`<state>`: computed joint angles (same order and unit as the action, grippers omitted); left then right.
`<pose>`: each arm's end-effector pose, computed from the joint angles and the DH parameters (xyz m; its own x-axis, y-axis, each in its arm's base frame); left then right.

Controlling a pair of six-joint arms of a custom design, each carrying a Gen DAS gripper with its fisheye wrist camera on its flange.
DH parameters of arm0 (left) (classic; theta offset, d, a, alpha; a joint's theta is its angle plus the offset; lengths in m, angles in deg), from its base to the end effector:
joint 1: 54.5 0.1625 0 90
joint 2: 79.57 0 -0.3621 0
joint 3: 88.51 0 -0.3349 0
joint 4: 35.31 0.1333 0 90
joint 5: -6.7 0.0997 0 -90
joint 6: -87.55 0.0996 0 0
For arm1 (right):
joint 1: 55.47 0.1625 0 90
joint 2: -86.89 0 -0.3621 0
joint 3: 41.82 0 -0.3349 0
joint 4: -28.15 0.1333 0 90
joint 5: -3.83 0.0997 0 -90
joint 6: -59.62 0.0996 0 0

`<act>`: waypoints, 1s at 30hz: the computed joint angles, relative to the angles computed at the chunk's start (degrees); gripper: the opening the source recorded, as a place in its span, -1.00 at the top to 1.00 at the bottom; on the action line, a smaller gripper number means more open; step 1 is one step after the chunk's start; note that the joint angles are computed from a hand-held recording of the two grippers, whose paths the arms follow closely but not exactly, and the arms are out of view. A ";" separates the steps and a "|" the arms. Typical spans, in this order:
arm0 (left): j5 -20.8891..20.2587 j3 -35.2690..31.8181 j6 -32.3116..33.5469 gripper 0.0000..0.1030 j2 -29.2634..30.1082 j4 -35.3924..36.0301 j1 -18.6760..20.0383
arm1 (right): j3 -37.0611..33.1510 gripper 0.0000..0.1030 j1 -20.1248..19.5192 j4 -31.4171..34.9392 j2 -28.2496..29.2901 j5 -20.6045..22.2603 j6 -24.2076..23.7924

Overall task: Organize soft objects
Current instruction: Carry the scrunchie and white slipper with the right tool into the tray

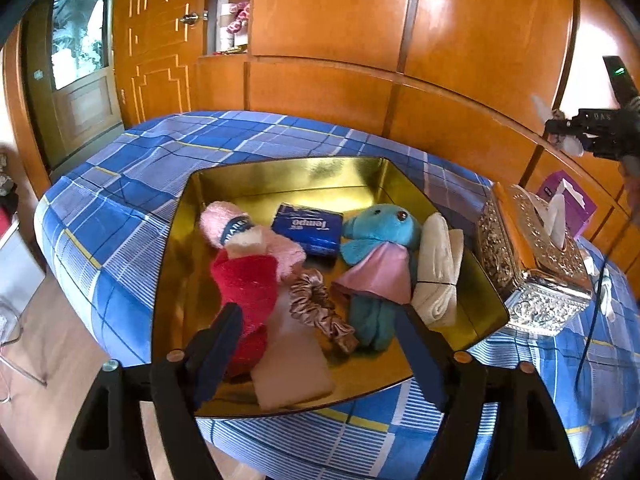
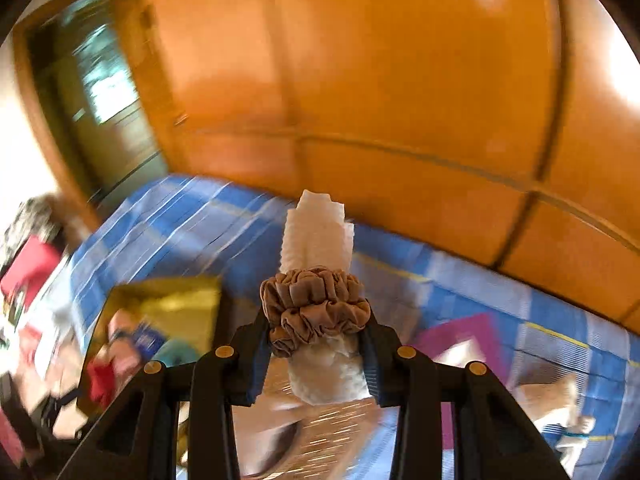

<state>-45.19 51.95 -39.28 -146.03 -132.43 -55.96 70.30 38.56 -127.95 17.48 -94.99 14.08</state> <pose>-0.2089 -0.1895 0.0501 -0.6663 -0.4548 -0.5909 0.2349 0.6240 -0.7453 0.1532 -0.4945 0.2236 -0.6474 -0.6596 0.3819 -0.7518 0.6350 -0.1776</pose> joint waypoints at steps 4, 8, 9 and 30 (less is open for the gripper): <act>-0.42 -0.91 -1.66 -0.61 0.24 2.50 -0.32 | 6.70 0.26 1.35 -0.72 -1.22 -0.23 -3.13; -1.17 -1.72 -4.42 -0.69 -0.01 6.02 -1.25 | 12.54 0.26 2.06 -3.00 -2.04 -0.80 -5.26; -1.33 -1.86 -4.85 -0.69 -0.05 6.63 -1.38 | 13.92 0.26 2.02 -3.71 -1.94 -1.07 -5.69; -2.81 -3.29 -10.25 -0.75 -0.81 14.34 -3.70 | 26.98 0.25 5.22 -9.83 0.95 -3.86 -9.29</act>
